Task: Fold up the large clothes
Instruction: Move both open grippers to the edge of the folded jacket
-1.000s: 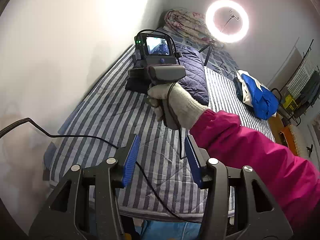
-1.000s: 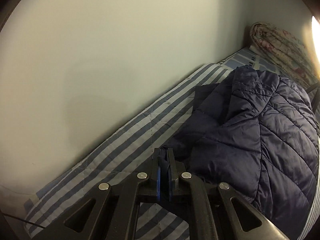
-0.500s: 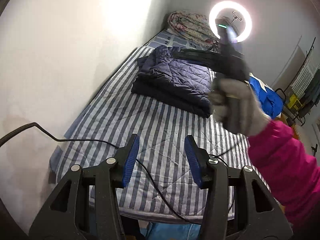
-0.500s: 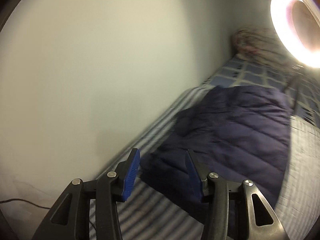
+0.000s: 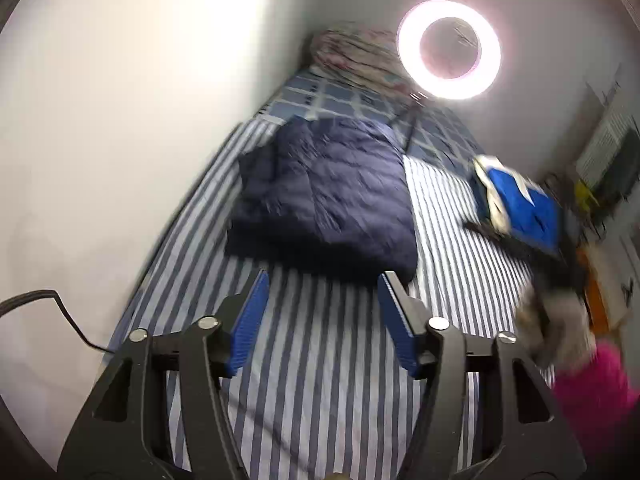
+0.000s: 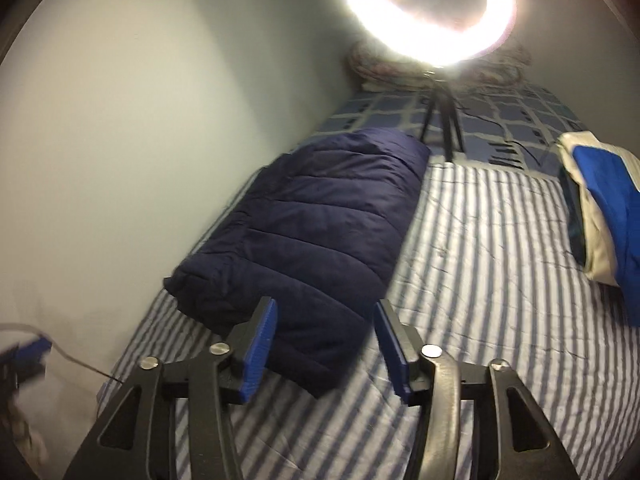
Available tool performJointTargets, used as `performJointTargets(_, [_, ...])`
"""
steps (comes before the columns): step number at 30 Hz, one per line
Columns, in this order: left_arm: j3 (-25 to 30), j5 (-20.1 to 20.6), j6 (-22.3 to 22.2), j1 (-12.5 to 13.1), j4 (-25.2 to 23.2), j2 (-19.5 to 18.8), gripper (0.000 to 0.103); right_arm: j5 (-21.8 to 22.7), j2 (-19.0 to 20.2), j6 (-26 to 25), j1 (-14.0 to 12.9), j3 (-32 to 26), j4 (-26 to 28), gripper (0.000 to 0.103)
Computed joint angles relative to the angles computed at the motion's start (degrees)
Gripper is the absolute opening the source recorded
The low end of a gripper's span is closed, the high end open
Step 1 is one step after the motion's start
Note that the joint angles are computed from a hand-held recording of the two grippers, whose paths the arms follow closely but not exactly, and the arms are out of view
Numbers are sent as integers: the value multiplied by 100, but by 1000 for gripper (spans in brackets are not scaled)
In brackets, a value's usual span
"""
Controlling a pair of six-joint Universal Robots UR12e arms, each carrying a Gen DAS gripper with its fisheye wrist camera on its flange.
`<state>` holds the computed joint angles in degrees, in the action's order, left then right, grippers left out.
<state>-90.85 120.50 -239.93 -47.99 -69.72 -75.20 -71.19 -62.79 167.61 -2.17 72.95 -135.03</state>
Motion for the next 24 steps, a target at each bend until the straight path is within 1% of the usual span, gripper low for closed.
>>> performJointTargets(1, [-63,-139,19,213,190,3,62,-10,12,-24,-28,4,-27,66])
performJointTargets(2, [-123,-299,95,383,371,4,62,1,11,-32,-52,18,-66,68])
performJointTargets(3, [-138,-381,180,527,418,-31,62,31,18,-21,-83,29,-124,71])
performJointTargets(4, [-102,-302,276,632,326,-117,62,62,28,2,-110,24,-149,71])
performJointTargets(6, [-42,-134,559,760,208,-273,62,101,78,66,-150,-11,-219,71])
performJointTargets(9, [26,93,884,948,-14,-506,62,-20,294,70,-140,-259,-357,69])
performJointTargets(10, [26,228,926,1010,-149,-573,62,-38,366,42,-132,-354,-359,65])
performJointTargets(12, [-44,327,985,1146,-354,-622,62,-55,562,23,-103,-589,-406,60])
performJointTargets(14, [-176,266,914,1305,-557,-618,62,-136,780,44,-53,-850,-445,58])
performJointTargets(17, [-478,-38,942,1516,-679,-540,62,-224,1167,86,46,-1345,-460,54])
performJointTargets(21, [-807,-60,1047,1537,-392,-471,62,-286,1690,20,181,-2077,-484,51])
performJointTargets(24, [-939,-42,1092,1533,-152,-449,62,-399,2185,-53,264,-2830,-328,51])
